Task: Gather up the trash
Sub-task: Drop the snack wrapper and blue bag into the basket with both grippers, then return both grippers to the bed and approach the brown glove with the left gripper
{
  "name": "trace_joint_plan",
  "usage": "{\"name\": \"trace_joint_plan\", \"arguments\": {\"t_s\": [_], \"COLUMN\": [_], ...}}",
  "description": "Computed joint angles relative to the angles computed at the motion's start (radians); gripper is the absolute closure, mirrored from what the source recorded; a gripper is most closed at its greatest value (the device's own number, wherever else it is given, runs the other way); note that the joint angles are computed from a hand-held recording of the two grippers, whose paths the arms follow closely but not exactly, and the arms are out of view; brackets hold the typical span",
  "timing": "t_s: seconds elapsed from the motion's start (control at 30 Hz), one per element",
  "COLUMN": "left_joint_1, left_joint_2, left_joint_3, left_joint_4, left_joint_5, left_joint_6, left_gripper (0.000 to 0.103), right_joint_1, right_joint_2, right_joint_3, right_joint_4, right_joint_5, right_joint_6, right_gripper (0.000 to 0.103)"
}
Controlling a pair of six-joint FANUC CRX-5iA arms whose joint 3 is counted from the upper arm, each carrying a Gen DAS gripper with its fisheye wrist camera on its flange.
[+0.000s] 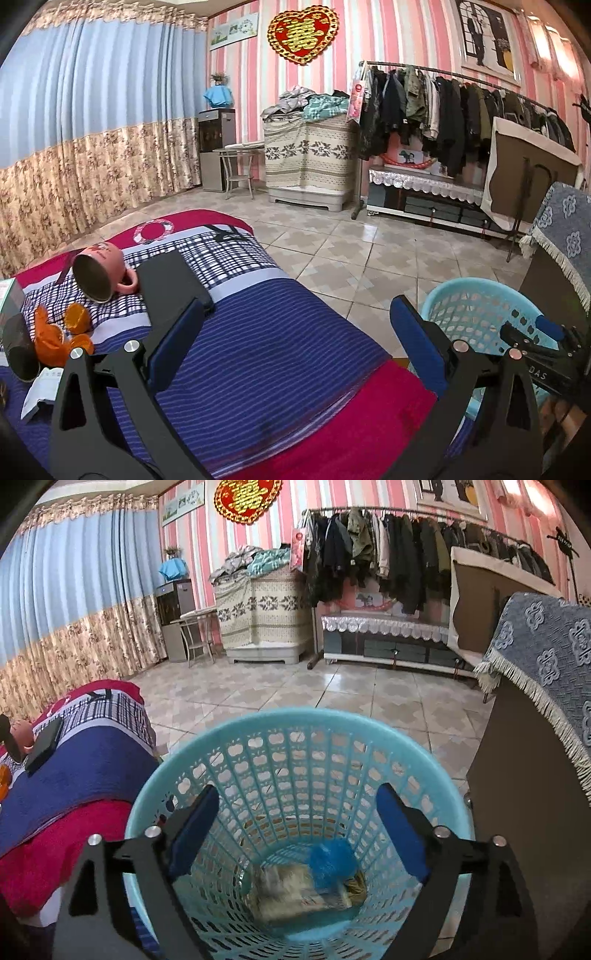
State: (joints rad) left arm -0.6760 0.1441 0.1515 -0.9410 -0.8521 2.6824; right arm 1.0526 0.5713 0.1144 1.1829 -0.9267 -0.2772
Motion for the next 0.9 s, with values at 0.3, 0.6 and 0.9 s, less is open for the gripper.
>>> {"name": "trace_joint_plan", "arguments": {"t_s": [0.3, 0.6, 0.9], "left_joint_1": [-0.004, -0.042, -0.086], "left_joint_2": [-0.101, -0.251, -0.434], "left_joint_3": [-0.077, -0.18, -0.332], "left_joint_4": [-0.034, -0.103, -0.159], "left_joint_5": [-0.05, -0.177, -0.349], "left_joint_6": [0.054, 0.102, 0.117], "left_gripper": [0.006, 0.006, 0.006], "right_joint_1": [0.041, 0.09, 0.147], "right_joint_2": [-0.013, 0.005, 0.063], "right_joint_3": [0.006, 0.068, 0.185], "right_joint_4": [0.035, 0.098, 0.138], "right_joint_5": [-0.063, -0.06, -0.025], "right_joint_6": [-0.002, 0.028, 0.106], "right_gripper": [0.008, 0.008, 0.008]}}
